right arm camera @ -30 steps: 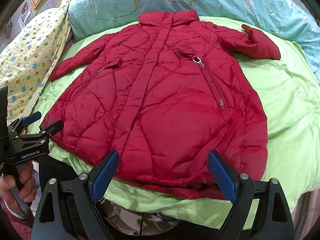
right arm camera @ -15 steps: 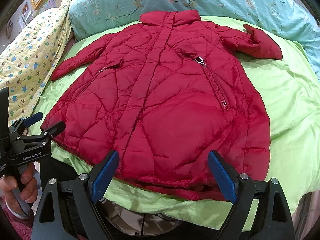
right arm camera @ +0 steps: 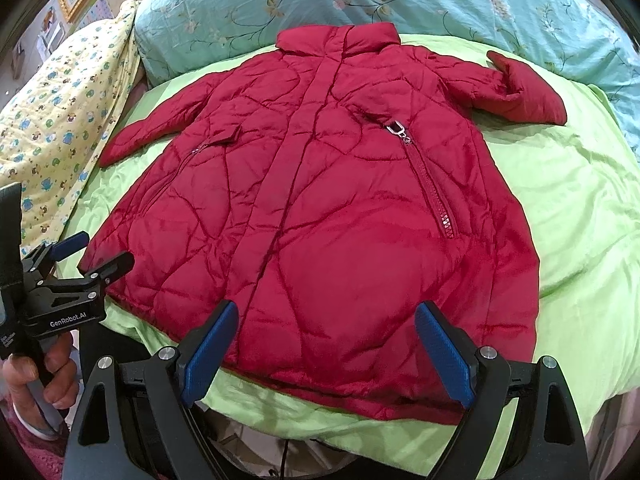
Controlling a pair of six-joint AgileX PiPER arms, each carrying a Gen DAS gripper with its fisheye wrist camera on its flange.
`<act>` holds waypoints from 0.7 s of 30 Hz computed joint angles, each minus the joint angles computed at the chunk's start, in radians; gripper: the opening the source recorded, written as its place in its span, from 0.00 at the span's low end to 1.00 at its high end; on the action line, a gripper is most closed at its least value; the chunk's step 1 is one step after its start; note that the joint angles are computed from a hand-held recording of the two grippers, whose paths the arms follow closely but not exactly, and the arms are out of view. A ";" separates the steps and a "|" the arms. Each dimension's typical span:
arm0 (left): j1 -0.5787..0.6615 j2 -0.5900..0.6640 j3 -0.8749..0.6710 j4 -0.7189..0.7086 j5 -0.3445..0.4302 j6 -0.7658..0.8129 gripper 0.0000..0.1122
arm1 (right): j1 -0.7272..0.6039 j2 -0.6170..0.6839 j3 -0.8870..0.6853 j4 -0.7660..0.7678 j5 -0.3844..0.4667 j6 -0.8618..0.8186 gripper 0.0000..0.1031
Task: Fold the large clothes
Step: 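Move the right tool to the jacket sleeve cuff and grasp it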
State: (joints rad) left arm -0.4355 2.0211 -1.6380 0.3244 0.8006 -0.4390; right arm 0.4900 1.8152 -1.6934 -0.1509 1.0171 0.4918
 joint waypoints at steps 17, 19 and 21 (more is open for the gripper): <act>0.071 0.182 -0.276 -0.074 0.081 0.103 0.92 | -0.233 0.152 -0.261 0.055 0.069 -0.087 0.88; 0.079 0.206 -0.315 -0.098 0.095 0.122 0.92 | -0.270 0.196 -0.329 0.059 0.097 -0.098 0.88; 0.083 0.238 -0.366 -0.109 0.118 0.135 0.92 | -0.298 0.232 -0.385 0.062 0.113 -0.110 0.88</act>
State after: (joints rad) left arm -0.3521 2.2592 -2.0045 0.2152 0.9187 -0.3040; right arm 0.1922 2.0471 -2.0785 -0.0886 1.1305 0.3817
